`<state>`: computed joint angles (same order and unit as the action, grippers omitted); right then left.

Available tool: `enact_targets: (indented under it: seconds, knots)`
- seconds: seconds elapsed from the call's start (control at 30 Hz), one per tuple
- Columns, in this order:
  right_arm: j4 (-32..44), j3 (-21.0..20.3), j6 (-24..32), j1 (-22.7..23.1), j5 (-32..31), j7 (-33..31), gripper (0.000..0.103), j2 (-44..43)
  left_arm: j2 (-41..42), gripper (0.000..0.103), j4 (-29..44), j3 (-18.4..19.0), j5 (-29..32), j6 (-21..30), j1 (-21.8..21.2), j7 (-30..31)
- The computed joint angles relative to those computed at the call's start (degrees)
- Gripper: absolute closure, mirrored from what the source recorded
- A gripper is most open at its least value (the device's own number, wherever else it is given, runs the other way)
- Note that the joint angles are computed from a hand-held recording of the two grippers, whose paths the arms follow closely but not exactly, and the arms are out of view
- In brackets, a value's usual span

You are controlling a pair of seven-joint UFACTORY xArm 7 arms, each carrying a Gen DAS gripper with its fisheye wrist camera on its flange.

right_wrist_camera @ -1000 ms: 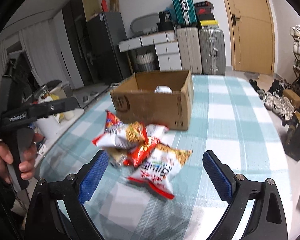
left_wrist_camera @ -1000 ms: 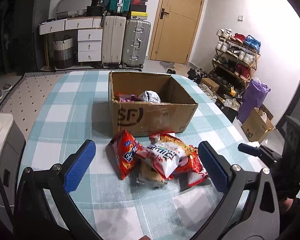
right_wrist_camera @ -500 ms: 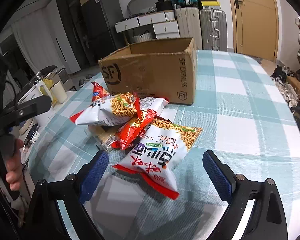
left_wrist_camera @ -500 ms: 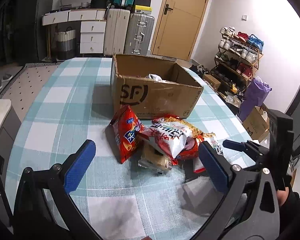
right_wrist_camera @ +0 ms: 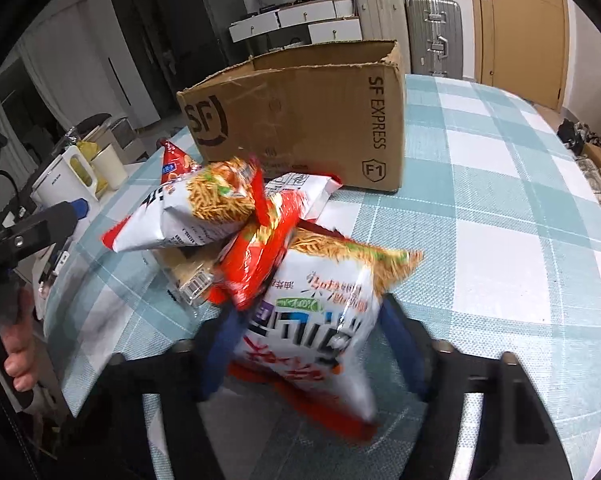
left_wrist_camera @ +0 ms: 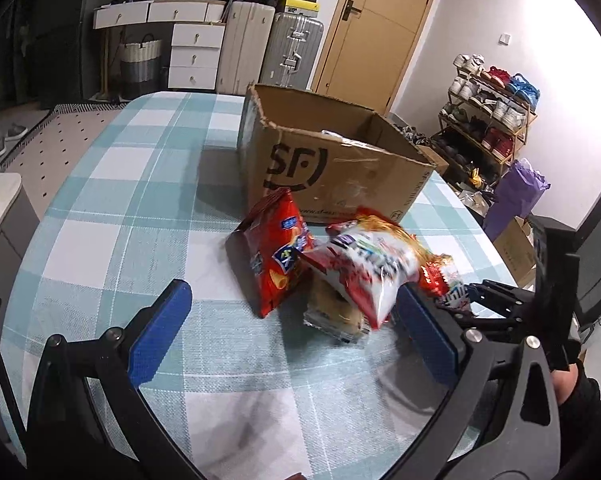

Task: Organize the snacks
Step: 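Grasp the white noodle snack bag with the right tool while the left tool grasps the red packet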

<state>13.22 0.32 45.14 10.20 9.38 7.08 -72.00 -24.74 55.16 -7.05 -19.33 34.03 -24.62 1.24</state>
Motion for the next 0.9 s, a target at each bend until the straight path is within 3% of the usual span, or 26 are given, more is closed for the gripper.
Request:
enact_targets:
  seconds: [0.17,0.57,0.9]
  knots:
    - [-0.7,-1.0,1.2,-0.4,0.3,-0.2,0.058,-2.5,0.8,0.001,0.0,0.7,-0.5,0.0,0.4,0.3]
    - [-1.1,0.1,3.7,-1.6,-0.3,1.5,0.058,-6.1,1.1,0.001,0.0,0.6,-0.4,0.6,1.2,0.1]
    - [-1.7,-1.3,5.6,-3.5,-0.9,1.8,0.058,-10.4,1.8,0.001,0.7,0.5,0.1,1.5,1.6,0.0]
